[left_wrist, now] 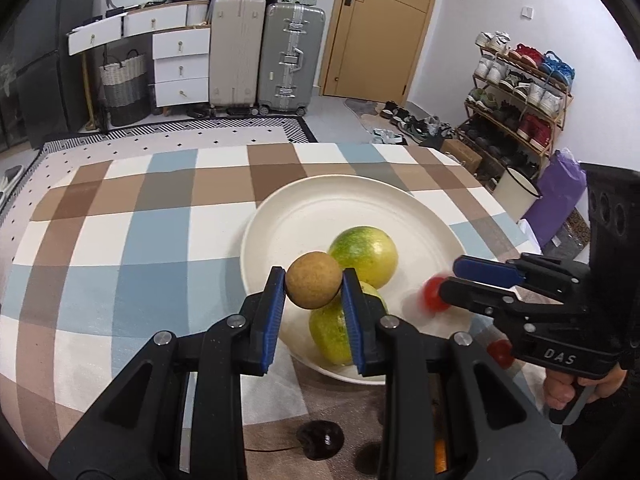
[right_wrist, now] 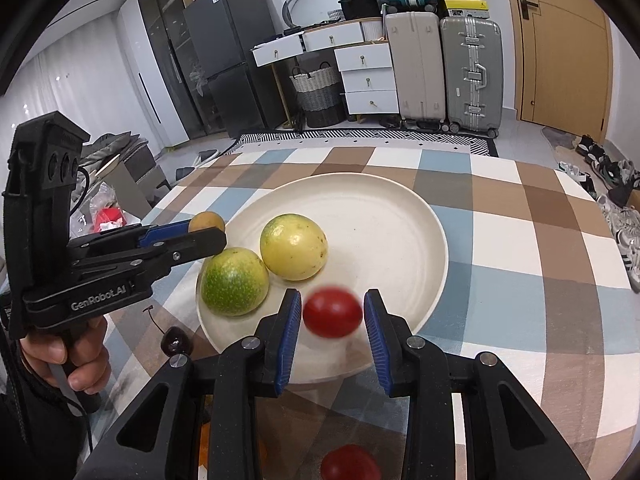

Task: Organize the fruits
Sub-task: 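Carry kiwi and tomato over the plate and open both tools, then withdraw both open tools from the plate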

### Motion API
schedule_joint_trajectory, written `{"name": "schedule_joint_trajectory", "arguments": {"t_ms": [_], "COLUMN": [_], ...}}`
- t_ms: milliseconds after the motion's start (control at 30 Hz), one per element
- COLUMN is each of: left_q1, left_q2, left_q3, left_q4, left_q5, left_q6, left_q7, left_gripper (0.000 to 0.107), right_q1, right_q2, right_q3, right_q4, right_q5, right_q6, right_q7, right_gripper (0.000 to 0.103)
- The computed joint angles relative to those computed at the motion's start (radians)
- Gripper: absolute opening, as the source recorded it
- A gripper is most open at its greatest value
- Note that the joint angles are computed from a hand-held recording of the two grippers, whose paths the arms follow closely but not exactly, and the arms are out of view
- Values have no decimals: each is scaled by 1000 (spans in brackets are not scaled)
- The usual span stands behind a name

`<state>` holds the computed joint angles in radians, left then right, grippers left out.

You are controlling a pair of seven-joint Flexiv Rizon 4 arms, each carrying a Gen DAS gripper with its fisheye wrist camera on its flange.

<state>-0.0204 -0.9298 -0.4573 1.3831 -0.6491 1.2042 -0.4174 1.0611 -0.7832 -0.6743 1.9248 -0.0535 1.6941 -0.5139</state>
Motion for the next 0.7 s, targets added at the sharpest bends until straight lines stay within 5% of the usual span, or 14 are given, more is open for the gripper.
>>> {"name": "schedule_joint_trajectory", "arguments": {"t_ms": [300,500,600,700], "left_q1": [-11,-12,-12,-7], "left_q2": [8,3,7,16], "left_q3": [12,23,28,22], "left_q4": [14,0,3,23], "left_q5": [7,25,34,35], "left_q6": [34,17,20,54], "left_q7": [-30,-65,-73,-75], "left_gripper": [25,35,46,70], "right_q1": [13,23,31,45], "right_q2": [-2,-2,-1,1], "right_q3": [-19,-31,-39,-55], "right_q4": [10,16,20,26], "right_q5": [14,19,21,22], "right_q6": [2,2,2,-5], "right_q7": [10,11,11,13], "right_gripper": [36,38,39,45]}}
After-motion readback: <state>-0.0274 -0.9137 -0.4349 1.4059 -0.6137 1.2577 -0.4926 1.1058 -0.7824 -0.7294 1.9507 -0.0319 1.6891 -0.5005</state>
